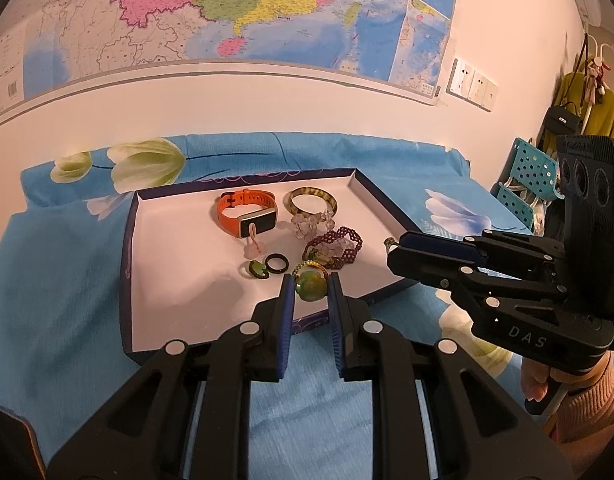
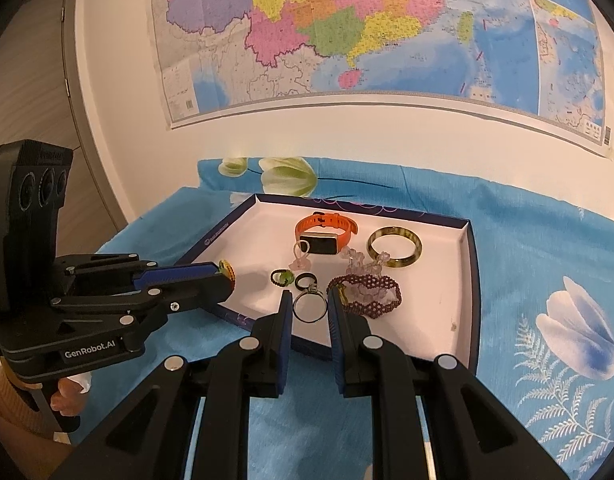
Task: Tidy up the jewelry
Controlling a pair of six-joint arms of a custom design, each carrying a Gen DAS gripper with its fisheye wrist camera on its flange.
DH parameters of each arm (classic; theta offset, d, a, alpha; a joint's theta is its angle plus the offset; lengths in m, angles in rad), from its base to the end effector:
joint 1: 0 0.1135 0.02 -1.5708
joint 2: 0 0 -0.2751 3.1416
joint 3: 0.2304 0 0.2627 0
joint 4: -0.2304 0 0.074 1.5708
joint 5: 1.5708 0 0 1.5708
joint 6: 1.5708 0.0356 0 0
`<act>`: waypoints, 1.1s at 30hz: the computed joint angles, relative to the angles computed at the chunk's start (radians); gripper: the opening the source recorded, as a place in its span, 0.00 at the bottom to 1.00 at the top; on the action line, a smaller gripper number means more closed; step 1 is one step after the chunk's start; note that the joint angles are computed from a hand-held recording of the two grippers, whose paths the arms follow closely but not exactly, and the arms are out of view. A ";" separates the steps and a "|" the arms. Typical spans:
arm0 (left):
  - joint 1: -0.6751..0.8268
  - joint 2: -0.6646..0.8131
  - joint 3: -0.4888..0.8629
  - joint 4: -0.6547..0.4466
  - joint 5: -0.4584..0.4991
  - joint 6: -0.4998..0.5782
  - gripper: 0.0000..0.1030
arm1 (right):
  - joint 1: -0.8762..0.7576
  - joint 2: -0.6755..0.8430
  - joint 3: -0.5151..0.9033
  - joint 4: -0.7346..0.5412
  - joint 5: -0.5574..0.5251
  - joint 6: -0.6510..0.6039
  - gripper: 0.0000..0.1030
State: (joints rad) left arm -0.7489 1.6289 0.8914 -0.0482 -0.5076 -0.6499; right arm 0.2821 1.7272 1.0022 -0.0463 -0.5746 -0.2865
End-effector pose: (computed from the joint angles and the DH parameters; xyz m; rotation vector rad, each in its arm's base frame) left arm 0.2607 -0.2188 0.1862 -0.1288 2.2378 -0.1517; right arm 0.3486 0.1212 0.1881 -0.9057 2.0924 0.6664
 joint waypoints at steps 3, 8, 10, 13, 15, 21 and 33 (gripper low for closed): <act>0.006 0.003 0.001 0.005 0.002 0.005 0.17 | 0.001 0.005 0.004 0.002 0.001 0.001 0.15; 0.015 0.005 0.001 0.010 0.005 0.009 0.17 | 0.002 0.012 0.010 0.003 0.002 0.002 0.15; 0.020 0.006 0.002 0.011 0.006 0.011 0.17 | 0.003 0.014 0.013 0.002 0.004 0.003 0.15; 0.023 0.006 0.001 0.014 0.006 0.011 0.17 | 0.003 0.016 0.017 -0.001 0.002 0.003 0.15; 0.026 0.007 0.003 0.014 0.006 0.014 0.17 | 0.003 0.019 0.022 -0.006 0.001 0.001 0.15; 0.032 0.009 0.005 0.017 0.010 0.018 0.17 | 0.005 0.021 0.026 -0.006 0.004 0.005 0.15; 0.042 0.022 0.016 0.017 0.015 0.024 0.17 | 0.011 0.047 0.050 -0.011 0.008 0.014 0.15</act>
